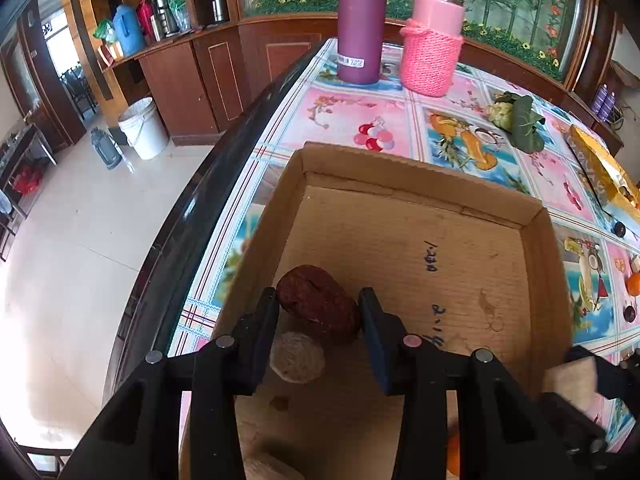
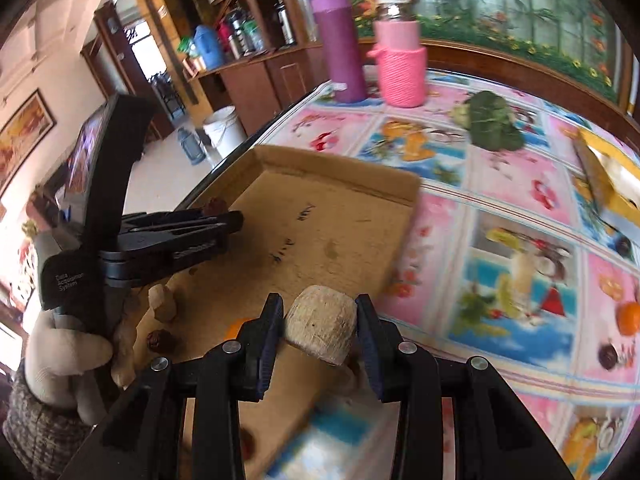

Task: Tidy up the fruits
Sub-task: 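Carry the red date and cork piece into the cardboard tray and open both tools, then move both empty tools back over the fruits on the tablecloth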

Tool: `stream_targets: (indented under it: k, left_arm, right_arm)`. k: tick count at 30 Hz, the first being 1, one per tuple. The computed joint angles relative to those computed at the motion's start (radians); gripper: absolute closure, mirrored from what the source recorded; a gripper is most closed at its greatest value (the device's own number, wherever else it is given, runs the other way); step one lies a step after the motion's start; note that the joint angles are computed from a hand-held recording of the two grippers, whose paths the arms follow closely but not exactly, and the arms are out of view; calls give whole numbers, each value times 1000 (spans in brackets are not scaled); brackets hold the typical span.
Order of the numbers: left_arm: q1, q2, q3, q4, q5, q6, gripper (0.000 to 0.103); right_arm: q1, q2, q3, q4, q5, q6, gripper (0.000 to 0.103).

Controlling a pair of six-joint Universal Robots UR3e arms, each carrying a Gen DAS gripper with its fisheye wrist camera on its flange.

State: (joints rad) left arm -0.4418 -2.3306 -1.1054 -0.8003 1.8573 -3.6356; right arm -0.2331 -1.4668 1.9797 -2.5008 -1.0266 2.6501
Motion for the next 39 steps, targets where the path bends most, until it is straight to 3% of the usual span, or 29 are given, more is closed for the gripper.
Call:
stream_targets:
  k: [7,13,16,20,22,23,25,30,34,39]
  left_arm:
    - [39,35,-103,96,-85,-25,63]
    - [53,86,-184,168,-109,-40,63]
    - [59,124,-241,203,-129,-59,58]
    - [38,188,-315,250,-88,-103,52]
    - [6,224,-343,257,-28,-134,41]
    - [-15,236,-345,253,11,-151,32]
    - [-64,260,-364,277,81,-179,26]
    - [-152,317,-430,378,70,-222,26]
    - [-249,270,-357,345,124,-260,26]
    - [-350,153,-171,235,161,-275,26]
  right_arm:
    - [145,190,-126,-93,-99,77,62]
    - [197,226,-144,-124,-130,82,62]
    - [204,218,-135,-143,-129,79,62]
    - [167,161,-89,-145,-77,70,57]
    - [140,113,-38,-169,-52,64,51]
    - [122,86,-8,-181,-36,60,50]
    - [67,15,69,-196,7,48,49]
    - [-110,-157,224,-165,117,10,48]
    - [-331,-346,373,-107,187,-56,38]
    - [-646,-516,450,168,272,-185,38]
